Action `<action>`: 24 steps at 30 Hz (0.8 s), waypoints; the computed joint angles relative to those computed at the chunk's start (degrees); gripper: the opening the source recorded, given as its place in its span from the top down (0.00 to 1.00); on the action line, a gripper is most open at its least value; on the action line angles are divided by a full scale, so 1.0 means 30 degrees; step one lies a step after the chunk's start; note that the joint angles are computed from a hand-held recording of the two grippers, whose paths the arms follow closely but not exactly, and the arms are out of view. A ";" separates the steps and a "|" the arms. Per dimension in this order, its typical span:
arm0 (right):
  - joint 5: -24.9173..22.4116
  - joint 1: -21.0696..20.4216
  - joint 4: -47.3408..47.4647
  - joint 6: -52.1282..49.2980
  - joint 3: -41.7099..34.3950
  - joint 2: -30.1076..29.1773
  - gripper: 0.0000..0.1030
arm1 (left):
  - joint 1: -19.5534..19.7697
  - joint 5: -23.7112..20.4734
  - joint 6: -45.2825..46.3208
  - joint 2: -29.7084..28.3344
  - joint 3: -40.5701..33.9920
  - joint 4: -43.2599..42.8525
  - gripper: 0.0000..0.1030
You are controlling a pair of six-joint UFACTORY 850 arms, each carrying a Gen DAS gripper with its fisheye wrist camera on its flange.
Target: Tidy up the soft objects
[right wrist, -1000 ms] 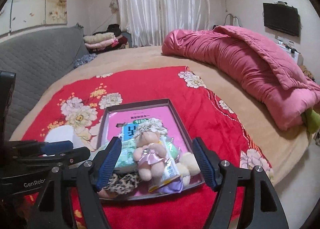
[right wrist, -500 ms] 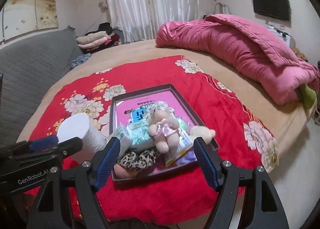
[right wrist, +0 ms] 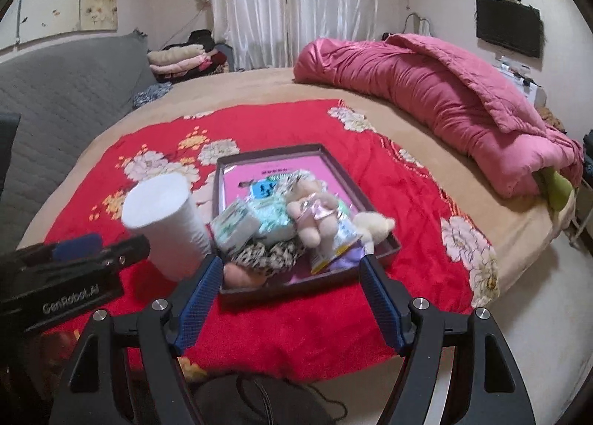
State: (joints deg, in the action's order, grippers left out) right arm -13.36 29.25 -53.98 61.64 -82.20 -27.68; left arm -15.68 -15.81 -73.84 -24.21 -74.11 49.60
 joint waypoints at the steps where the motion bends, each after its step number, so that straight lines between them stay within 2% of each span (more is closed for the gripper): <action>1: -0.0161 0.0088 -0.0126 -0.0104 0.0105 0.0044 0.25 | -0.0023 0.0024 -0.0177 0.0061 0.0136 0.0124 0.35; 4: -0.0366 0.0207 -0.0059 -0.0413 0.0314 0.0095 0.25 | -0.0121 -0.0063 -0.0551 0.0100 0.0361 0.0353 0.35; 7: -0.0280 0.0134 0.1927 -0.2027 0.0328 0.0087 0.25 | -0.0380 -0.0805 -0.0753 -0.0006 0.0358 0.0569 0.35; 17: -0.0369 0.0228 0.0291 -0.0343 0.0860 0.0441 0.25 | -0.0567 -0.0787 -0.1880 0.0360 0.1028 0.1550 0.35; 24: -0.0393 0.0209 0.0716 -0.0667 0.0895 0.0477 0.25 | -0.0621 -0.0676 -0.0320 0.0311 0.0974 0.0124 0.35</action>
